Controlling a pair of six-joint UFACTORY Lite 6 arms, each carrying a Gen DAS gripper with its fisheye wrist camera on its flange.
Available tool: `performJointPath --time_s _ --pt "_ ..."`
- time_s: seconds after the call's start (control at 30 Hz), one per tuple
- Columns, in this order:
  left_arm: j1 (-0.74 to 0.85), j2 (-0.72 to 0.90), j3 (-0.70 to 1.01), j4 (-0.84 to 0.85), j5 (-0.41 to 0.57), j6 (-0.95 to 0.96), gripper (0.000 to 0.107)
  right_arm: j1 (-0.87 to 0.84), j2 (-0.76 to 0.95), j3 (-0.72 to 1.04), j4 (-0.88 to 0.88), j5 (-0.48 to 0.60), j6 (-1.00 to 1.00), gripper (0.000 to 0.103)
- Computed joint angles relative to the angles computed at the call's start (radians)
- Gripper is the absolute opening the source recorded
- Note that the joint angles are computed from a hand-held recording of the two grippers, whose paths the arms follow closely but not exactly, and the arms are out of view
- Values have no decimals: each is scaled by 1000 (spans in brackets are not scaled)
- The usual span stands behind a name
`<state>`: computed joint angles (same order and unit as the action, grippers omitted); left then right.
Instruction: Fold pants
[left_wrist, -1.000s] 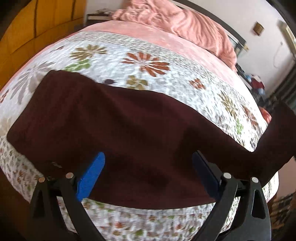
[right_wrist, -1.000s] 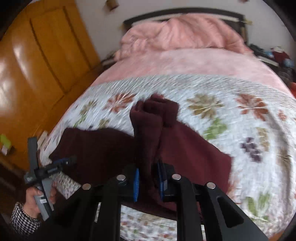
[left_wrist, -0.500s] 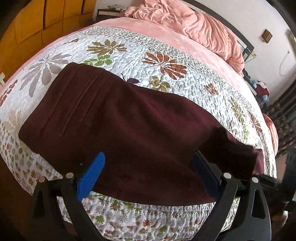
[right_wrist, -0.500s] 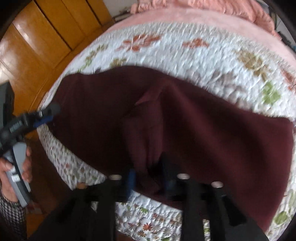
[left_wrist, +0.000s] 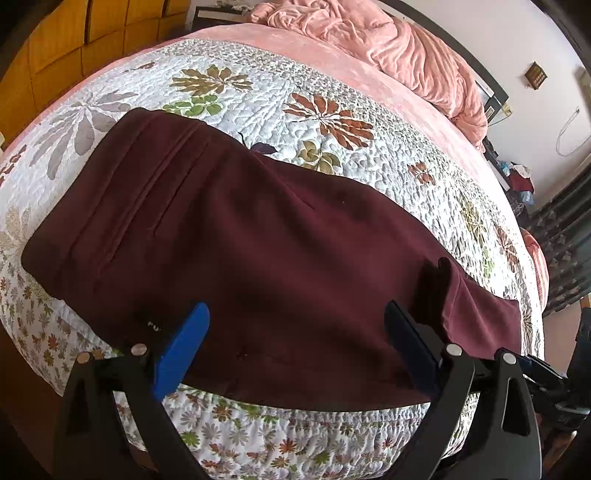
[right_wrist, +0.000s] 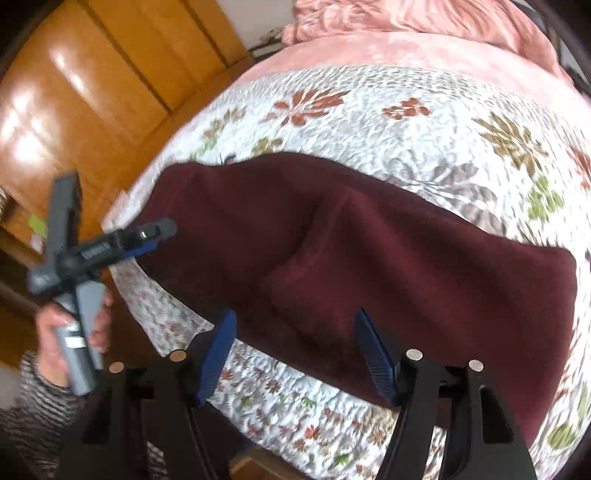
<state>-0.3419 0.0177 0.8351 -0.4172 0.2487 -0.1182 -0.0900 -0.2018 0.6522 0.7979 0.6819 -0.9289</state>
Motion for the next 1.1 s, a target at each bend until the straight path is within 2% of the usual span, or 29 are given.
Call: performJointPath --time_s 0.13,0.17,0.2,0.23,0.3,0.4,0.53,0.63,0.73,0.83,0.9,0.93,0.97,1.0,1.1 --pt "-4 0 3 -18 3 23 95 184 85 20 -146 -182 161 64" --pt "-6 -3 2 -6 3 15 95 220 127 33 -211 -232 227 61" --pt "-7 -4 0 0 4 8 95 236 160 39 -240 -270 252 51" --pt "-4 -4 -1 -20 4 27 95 235 184 48 -227 -275 235 39" --pt "0 -3 -6 -45 4 52 95 197 232 82 -111 -218 118 22" --pt "9 -3 -15 -97 2 106 95 190 219 90 -98 -196 98 15" --pt "29 4 -25 -180 0 190 95 148 146 93 53 -95 -27 14" --pt "55 -6 -43 -251 -3 264 95 178 152 134 84 -40 -40 14" --pt "72 -12 -48 -272 -1 280 95 277 257 161 -2 -117 56 14" --pt "79 -13 -49 -287 5 287 95 317 327 139 56 -194 -1 16" --pt "68 -9 -41 -251 8 244 95 318 304 142 20 -181 15 23" --pt "58 -9 -38 -230 7 220 95 315 282 135 3 -171 19 37" --pt "42 -9 -34 -202 5 188 95 291 250 127 0 -133 6 46" --pt "28 -4 -23 -177 4 162 95 253 193 95 32 -115 -49 49" --pt "-36 23 37 -124 11 100 95 80 74 80 68 45 -106 48"
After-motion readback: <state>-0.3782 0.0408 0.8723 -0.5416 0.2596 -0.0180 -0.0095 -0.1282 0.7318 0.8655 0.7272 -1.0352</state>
